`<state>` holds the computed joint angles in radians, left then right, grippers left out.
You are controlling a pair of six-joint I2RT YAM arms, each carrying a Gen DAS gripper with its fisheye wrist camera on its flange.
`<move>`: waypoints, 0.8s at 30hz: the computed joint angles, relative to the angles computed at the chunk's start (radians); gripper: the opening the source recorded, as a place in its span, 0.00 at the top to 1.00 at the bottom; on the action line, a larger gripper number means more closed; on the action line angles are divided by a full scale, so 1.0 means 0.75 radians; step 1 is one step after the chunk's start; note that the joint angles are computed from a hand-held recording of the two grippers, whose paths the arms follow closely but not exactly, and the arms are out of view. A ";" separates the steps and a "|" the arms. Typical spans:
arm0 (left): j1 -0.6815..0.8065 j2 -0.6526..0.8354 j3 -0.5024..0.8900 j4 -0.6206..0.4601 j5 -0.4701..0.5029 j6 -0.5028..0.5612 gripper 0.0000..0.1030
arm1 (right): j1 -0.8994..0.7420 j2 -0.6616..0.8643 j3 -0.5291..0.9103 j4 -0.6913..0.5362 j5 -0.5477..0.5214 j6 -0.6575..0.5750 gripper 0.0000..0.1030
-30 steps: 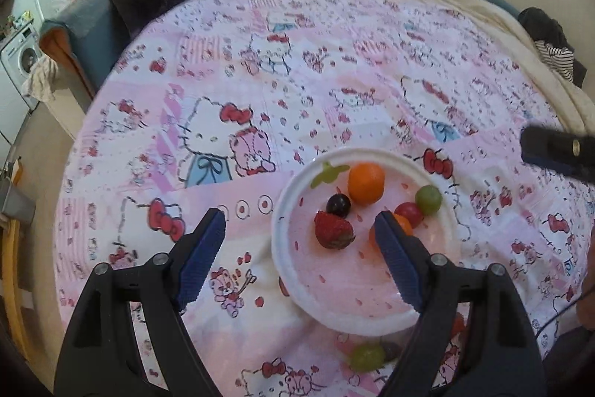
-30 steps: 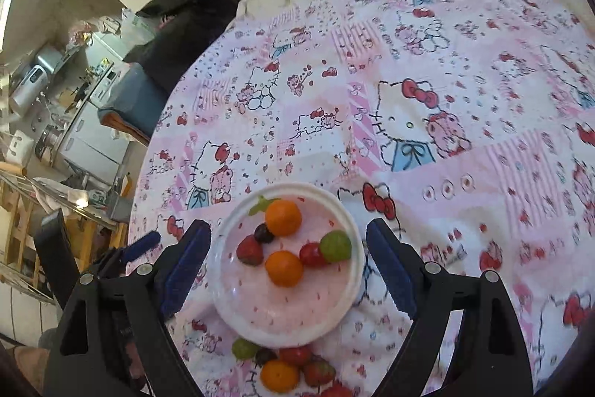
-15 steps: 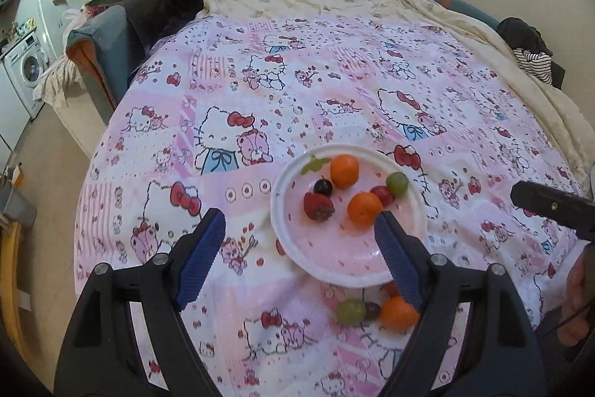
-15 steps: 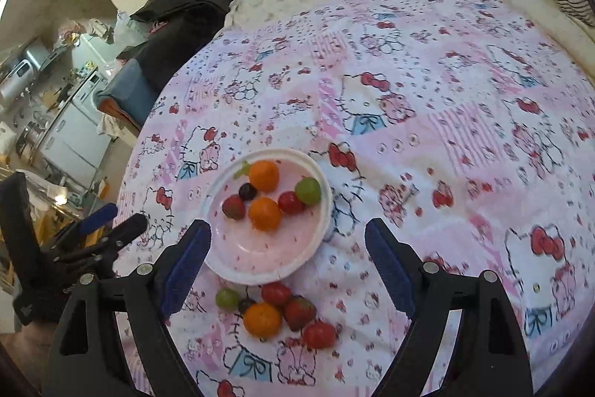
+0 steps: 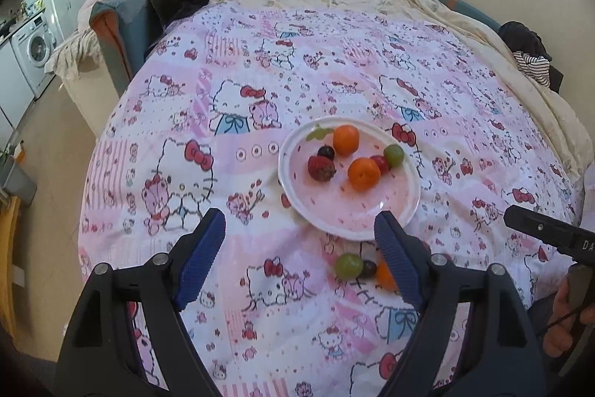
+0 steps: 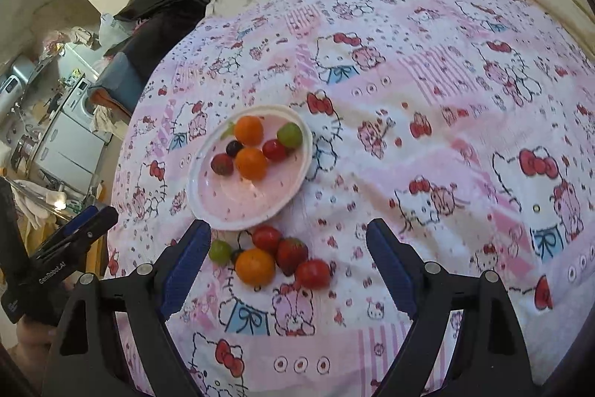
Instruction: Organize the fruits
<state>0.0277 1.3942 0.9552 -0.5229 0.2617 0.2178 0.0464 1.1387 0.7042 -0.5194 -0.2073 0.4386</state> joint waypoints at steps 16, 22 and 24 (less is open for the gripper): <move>-0.049 0.075 -0.068 -0.042 -0.040 0.013 0.22 | -0.119 0.098 -0.066 -0.018 -0.100 0.103 0.15; -0.197 0.172 -0.106 -0.047 -0.021 0.012 0.28 | -0.121 0.167 -0.057 -0.004 -0.122 0.116 0.15; -0.280 0.196 -0.115 -0.035 -0.019 -0.011 0.34 | -0.134 0.183 -0.053 -0.004 -0.131 0.113 0.15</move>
<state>-0.1826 1.5410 0.8686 -0.5492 0.2475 0.2096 -0.0537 1.2758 0.6647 -0.5225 -0.3056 0.5231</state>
